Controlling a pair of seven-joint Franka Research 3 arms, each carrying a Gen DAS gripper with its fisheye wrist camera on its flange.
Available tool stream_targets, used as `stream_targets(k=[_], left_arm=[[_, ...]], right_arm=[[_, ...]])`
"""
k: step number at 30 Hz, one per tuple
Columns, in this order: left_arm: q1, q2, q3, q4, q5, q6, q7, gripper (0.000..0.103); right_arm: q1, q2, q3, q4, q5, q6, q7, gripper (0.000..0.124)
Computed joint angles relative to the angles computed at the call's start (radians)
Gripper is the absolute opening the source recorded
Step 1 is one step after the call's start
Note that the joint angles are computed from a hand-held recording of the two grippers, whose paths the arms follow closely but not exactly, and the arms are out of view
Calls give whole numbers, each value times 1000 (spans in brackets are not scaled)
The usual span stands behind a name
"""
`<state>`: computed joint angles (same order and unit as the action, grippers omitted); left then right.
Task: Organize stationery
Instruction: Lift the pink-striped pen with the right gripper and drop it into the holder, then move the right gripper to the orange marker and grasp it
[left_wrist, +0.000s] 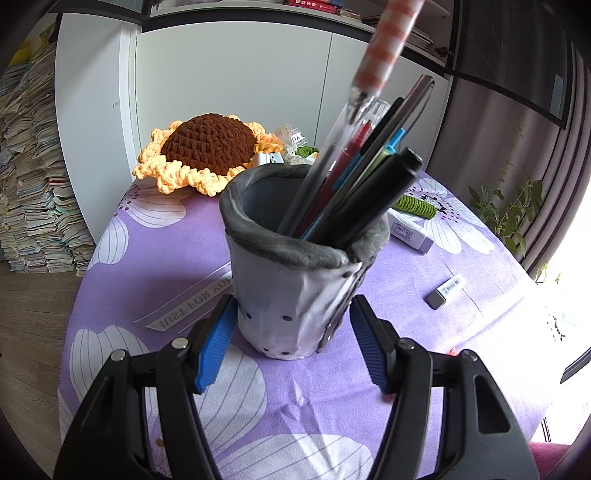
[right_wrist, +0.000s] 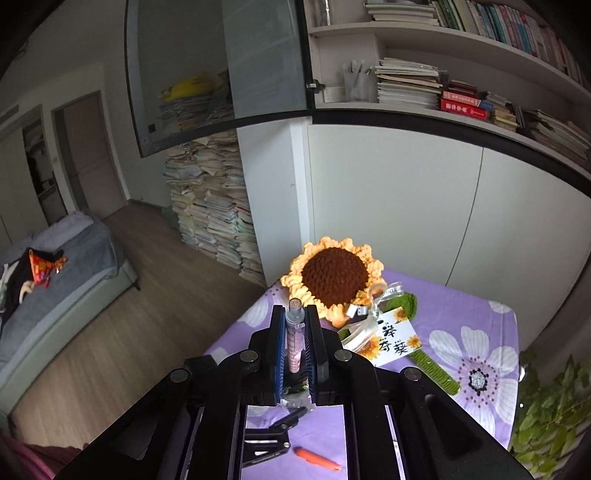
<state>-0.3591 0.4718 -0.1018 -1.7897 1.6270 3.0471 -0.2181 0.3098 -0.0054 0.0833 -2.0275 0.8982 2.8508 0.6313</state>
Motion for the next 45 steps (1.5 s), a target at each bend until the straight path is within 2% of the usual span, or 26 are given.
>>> stream_targets(k=[8, 17, 22, 28, 32, 35, 41, 43, 45], left_arm=[[-1, 0, 0, -1, 0, 1, 0, 62], [-5, 6, 8, 3, -26, 9, 25, 62], [-4, 12, 13, 7, -57, 16, 54, 62], [-21, 10, 30, 4, -75, 20, 67, 62], [-27, 9, 37, 3, -77, 21, 66, 62], [-28, 10, 39, 4, -79, 23, 68, 62], [-30, 7, 41, -2, -100, 24, 86, 62], [-32, 6, 44, -3, -103, 25, 89, 62], [-35, 5, 47, -4, -104, 27, 89, 62]], right_arm=[[-4, 181, 16, 89, -205, 21, 202, 11], [-44, 257, 39, 143, -293, -78, 287, 11], [-70, 240, 45, 140, -272, -137, 279, 11], [-99, 159, 40, 62, -152, -90, 198, 17], [-102, 124, 13, 14, -149, -65, 188, 24], [-94, 130, -25, -19, -266, -47, 306, 27], [-105, 173, -75, -60, -503, -100, 482, 27], [-117, 180, -77, -74, -539, -117, 503, 28], [-140, 177, -59, -91, -507, -129, 463, 28]])
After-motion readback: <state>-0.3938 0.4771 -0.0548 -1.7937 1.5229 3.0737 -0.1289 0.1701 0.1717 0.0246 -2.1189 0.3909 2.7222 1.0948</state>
